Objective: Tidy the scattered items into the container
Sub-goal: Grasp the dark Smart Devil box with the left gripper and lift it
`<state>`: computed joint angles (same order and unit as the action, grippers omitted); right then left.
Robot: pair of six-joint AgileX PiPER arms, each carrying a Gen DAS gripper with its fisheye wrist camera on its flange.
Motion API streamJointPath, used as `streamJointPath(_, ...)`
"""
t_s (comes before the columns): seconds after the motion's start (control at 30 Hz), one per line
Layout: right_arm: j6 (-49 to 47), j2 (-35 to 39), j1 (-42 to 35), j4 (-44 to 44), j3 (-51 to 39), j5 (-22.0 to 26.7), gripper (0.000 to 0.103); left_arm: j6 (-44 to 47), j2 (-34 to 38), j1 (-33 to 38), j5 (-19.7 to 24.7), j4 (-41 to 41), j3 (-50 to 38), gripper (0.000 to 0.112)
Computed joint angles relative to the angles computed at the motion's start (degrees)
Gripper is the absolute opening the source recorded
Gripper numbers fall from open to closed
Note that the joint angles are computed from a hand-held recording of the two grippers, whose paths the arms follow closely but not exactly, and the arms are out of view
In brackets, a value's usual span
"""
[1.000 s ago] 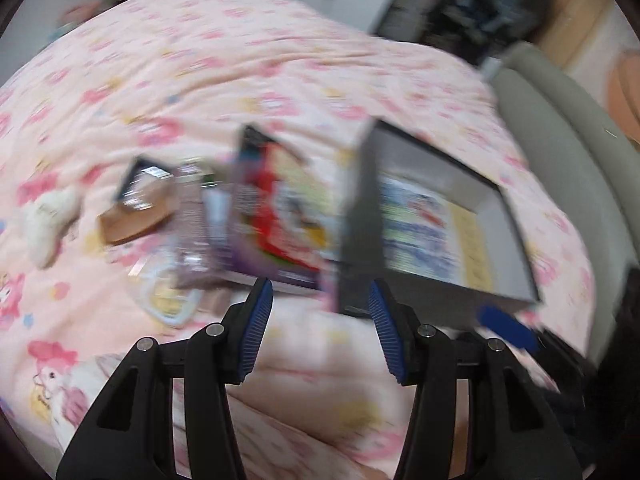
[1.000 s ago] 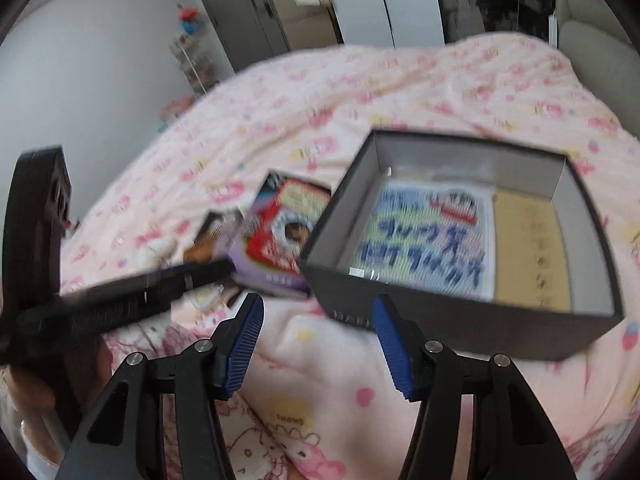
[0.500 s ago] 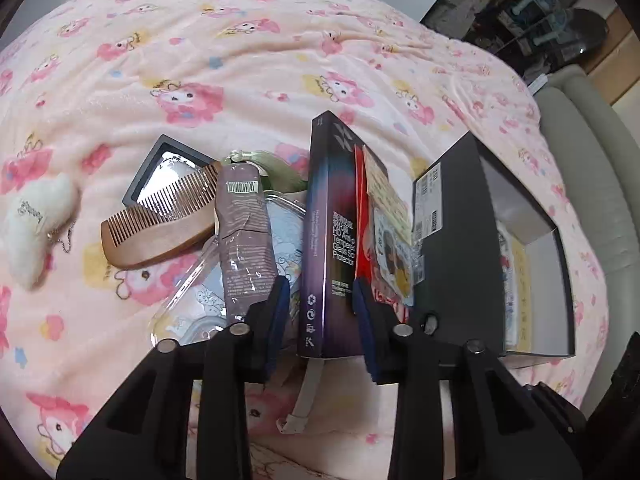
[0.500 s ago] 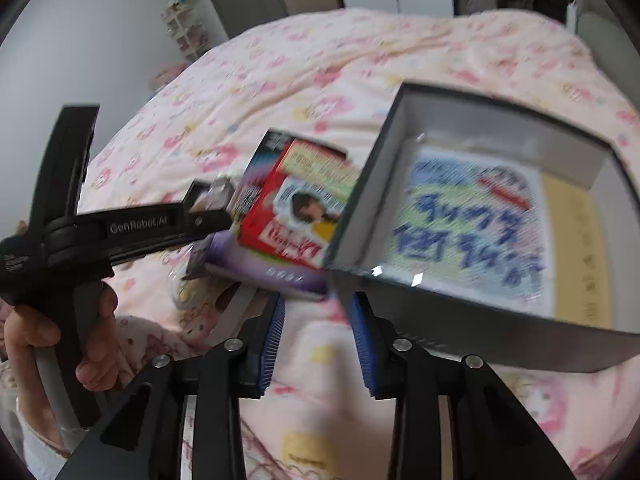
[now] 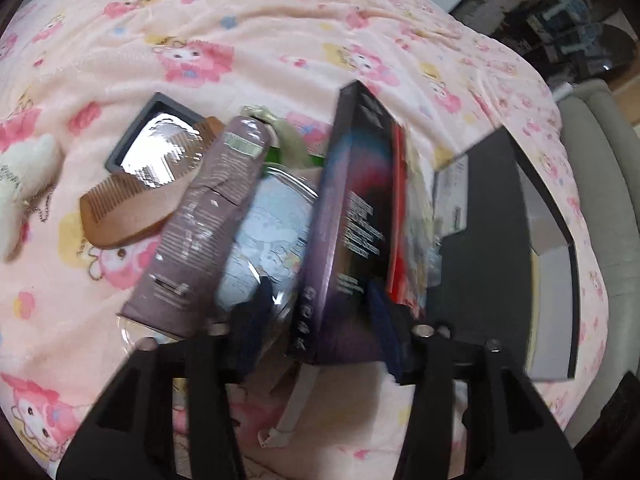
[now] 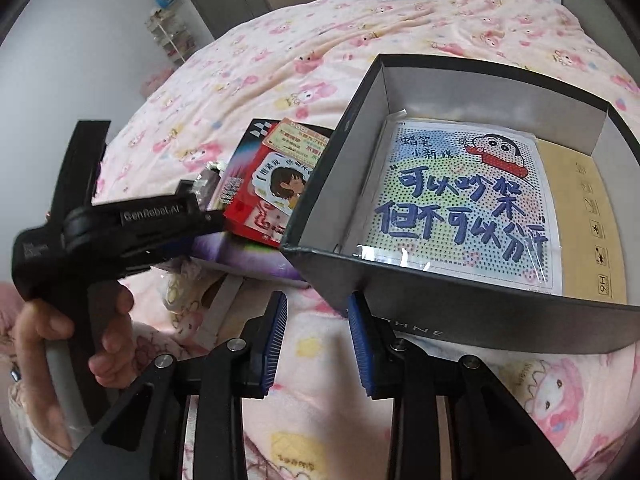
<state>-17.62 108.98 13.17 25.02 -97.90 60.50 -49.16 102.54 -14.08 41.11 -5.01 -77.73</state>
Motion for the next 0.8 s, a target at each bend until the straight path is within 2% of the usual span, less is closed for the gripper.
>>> streamJointPath(0.1,-0.1,-0.7,0.2,-0.7,0.2,0.0,0.028,9.6,-2.2,1.0,-4.3,-8.8,3.3,0.026)
streamJointPath(0.23,0.3,-0.7,-0.5,-0.4,0.0,0.6,0.028,16.1,-5.1,1.3,-8.1,-15.0,6.4,0.024)
streamJointPath(0.3,0.8,-0.8,-0.4,-0.9,0.2,0.5,0.028,21.6,-4.2,2.4,-7.9,-21.3,6.6,0.032)
streamJointPath(0.37,0.8,-0.8,-0.5,-1.1,0.5,0.5,0.028,24.4,-1.9,3.2,-5.1,-24.9,4.9,0.037)
streamJointPath(0.43,0.6,-0.9,-0.8,-1.0,0.6,0.9,0.028,21.3,0.4,2.3,-2.3,-21.2,1.9,0.03)
streamJointPath(0.57,0.7,-1.8,-0.6,-1.9,1.2,0.8,0.028,22.1,-4.3,1.7,-6.1,-22.4,5.6,0.018)
streamJointPath(0.63,0.5,-2.5,-0.8,-2.0,1.2,1.3,0.028,17.0,-7.4,1.1,-5.3,-18.9,7.4,0.018)
streamJointPath(0.73,-0.7,-3.5,-0.8,-1.0,1.4,2.1,0.028,14.0,-12.6,0.6,-2.9,-15.6,10.2,0.018)
streamJointPath(0.8,-2.0,-3.8,-0.2,0.2,1.9,2.7,0.028,11.2,-15.9,0.2,0.8,-11.9,11.1,0.022)
